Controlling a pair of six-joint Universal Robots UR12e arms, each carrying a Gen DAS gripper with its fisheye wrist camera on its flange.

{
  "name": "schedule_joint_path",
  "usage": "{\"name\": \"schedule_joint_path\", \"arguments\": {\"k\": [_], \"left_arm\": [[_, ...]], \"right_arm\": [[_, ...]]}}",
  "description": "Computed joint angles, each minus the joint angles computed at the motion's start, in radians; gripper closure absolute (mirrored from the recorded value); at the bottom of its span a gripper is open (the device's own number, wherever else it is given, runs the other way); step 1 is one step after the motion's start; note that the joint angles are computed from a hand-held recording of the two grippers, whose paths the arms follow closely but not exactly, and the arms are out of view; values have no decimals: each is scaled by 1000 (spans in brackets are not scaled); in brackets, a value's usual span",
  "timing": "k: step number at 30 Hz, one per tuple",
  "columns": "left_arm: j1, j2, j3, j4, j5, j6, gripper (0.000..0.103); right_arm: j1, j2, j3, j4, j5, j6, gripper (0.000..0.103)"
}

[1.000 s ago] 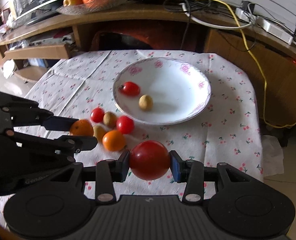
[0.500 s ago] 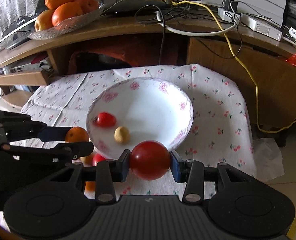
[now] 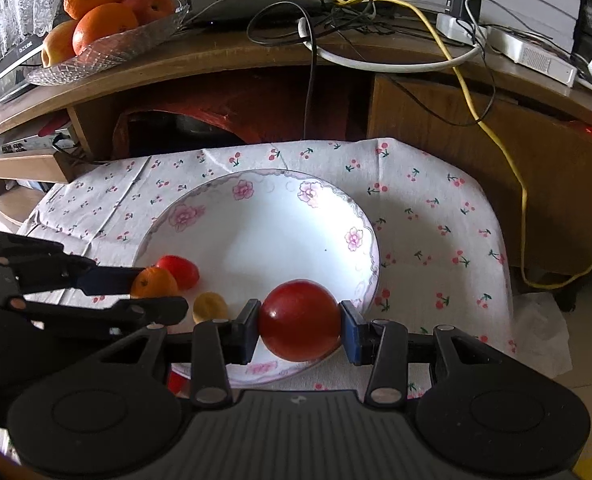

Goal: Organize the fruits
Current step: 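Lower the orange into the bowl and open the left tool while the right tool holds the tomato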

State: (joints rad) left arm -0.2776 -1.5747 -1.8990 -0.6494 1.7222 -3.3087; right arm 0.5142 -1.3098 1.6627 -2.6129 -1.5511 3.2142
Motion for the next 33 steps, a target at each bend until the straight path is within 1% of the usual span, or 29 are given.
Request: {"name": "schedule_joint_path", "arguments": {"k": [5,18,27,29,33], "left_arm": [[-1,-8,4,15,15,8,66],[-11,-30,6,72,70,40,65],[-4,-33,4,95,57,22,63],[1,-31,4,95,45,10,62],[17,-24,2,94,-1,-24,59]], "right_arm": [[-1,14,-7,-9,2,-7,62],[-6,40,-26,-32,-2,23,62],[-9,50,-33,-42,-1,49,61],[-10,49,-33,-44,1,51,61],[-13,48,-35,-39,9,65,61]]}}
